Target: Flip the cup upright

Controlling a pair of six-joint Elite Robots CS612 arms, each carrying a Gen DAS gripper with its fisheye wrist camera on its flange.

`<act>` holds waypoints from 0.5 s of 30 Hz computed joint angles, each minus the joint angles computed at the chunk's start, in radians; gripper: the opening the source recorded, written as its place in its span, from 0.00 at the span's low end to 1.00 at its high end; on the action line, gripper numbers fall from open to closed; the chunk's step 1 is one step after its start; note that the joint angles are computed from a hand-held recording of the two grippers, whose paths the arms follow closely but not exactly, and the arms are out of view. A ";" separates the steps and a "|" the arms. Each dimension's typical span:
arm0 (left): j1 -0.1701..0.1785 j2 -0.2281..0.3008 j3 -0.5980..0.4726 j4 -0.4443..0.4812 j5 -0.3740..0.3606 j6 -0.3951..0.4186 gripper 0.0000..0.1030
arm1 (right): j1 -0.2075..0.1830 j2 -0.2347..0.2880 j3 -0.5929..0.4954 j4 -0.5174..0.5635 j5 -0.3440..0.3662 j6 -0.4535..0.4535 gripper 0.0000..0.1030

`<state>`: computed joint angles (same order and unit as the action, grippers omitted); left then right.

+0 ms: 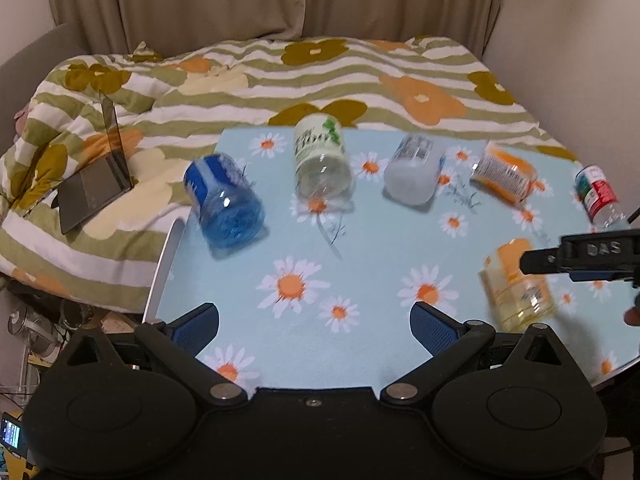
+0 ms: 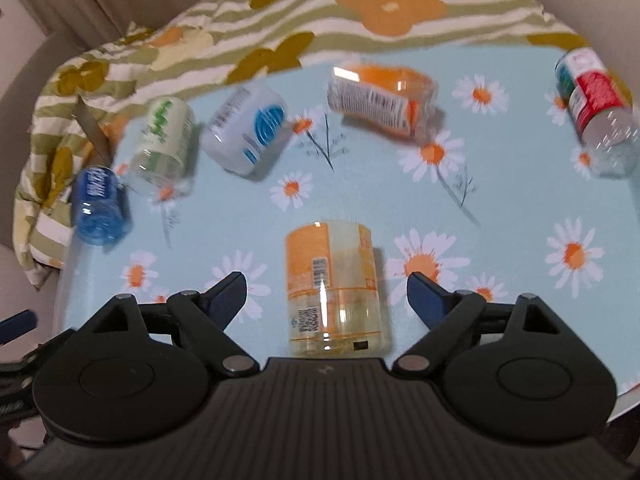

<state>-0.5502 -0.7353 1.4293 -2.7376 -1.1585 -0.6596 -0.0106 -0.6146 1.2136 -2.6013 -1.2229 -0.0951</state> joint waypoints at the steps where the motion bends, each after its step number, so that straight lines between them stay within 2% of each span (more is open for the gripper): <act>1: -0.003 0.001 -0.007 0.002 0.004 -0.002 1.00 | -0.006 -0.009 0.006 -0.002 0.011 -0.010 1.00; 5: -0.018 0.016 -0.066 0.037 0.024 -0.001 1.00 | -0.036 -0.030 0.027 -0.026 0.037 -0.057 1.00; 9: -0.032 0.047 -0.147 0.092 0.019 0.010 1.00 | -0.062 -0.038 0.058 -0.105 0.007 -0.148 1.00; 12: -0.037 0.084 -0.228 0.159 -0.015 0.023 1.00 | -0.079 -0.037 0.046 -0.039 -0.014 -0.217 1.00; 15: -0.035 0.129 -0.321 0.240 -0.080 0.020 1.00 | -0.104 -0.030 0.042 -0.014 0.019 -0.243 1.00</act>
